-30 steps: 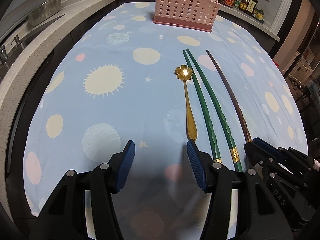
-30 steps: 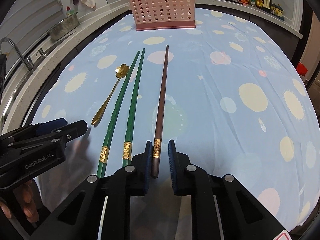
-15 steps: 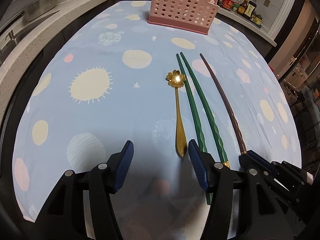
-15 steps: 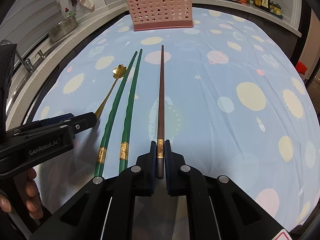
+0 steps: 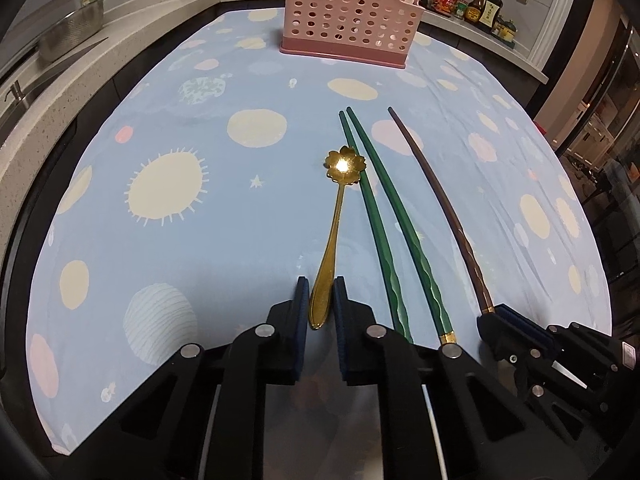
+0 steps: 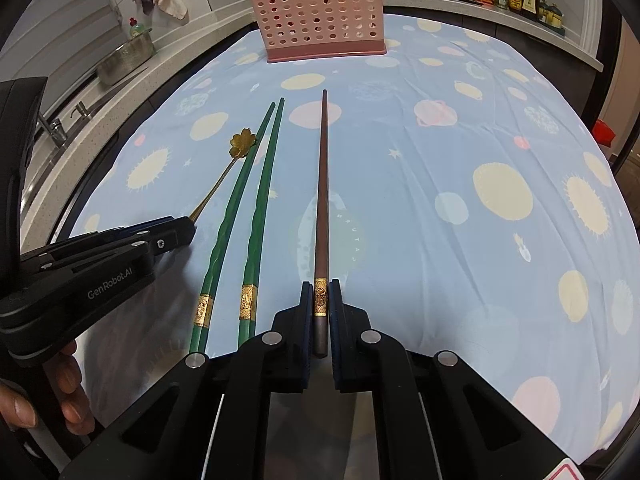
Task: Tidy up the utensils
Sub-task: 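Lift the gold spoon with the left tool while the right tool carries the brown chopstick to the holder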
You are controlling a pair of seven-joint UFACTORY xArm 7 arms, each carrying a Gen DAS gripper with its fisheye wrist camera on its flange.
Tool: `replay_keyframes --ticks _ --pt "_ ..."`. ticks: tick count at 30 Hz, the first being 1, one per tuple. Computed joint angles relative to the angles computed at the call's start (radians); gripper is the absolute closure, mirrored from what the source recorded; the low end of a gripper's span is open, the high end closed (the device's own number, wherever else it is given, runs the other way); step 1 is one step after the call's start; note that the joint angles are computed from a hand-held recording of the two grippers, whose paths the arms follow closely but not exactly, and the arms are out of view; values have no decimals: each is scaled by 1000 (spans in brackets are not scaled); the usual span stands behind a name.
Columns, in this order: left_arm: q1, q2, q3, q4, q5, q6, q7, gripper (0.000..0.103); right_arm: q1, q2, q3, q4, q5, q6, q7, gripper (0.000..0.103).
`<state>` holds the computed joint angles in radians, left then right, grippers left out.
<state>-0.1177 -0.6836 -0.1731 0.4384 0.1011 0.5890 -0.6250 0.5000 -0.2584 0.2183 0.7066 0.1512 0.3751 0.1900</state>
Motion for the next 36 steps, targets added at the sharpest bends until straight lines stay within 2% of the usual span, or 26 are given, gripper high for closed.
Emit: replay_keyframes --ticks 9,20,23,36 --pt "-7 -65 15 -4 -25 32 6 93 5 -30 -15 -16 25 -9 -6 96" --pt "29 -140 14 50 -12 63 13 95 8 -113 -44 3 72 -41 -16 96" --pt "37 -142 20 72 -12 61 22 102 2 -125 -56 26 77 -58 -19 96" --pt "73 -107 32 146 -3 44 61 102 -10 -78 -107 177 121 -139 -66 96"
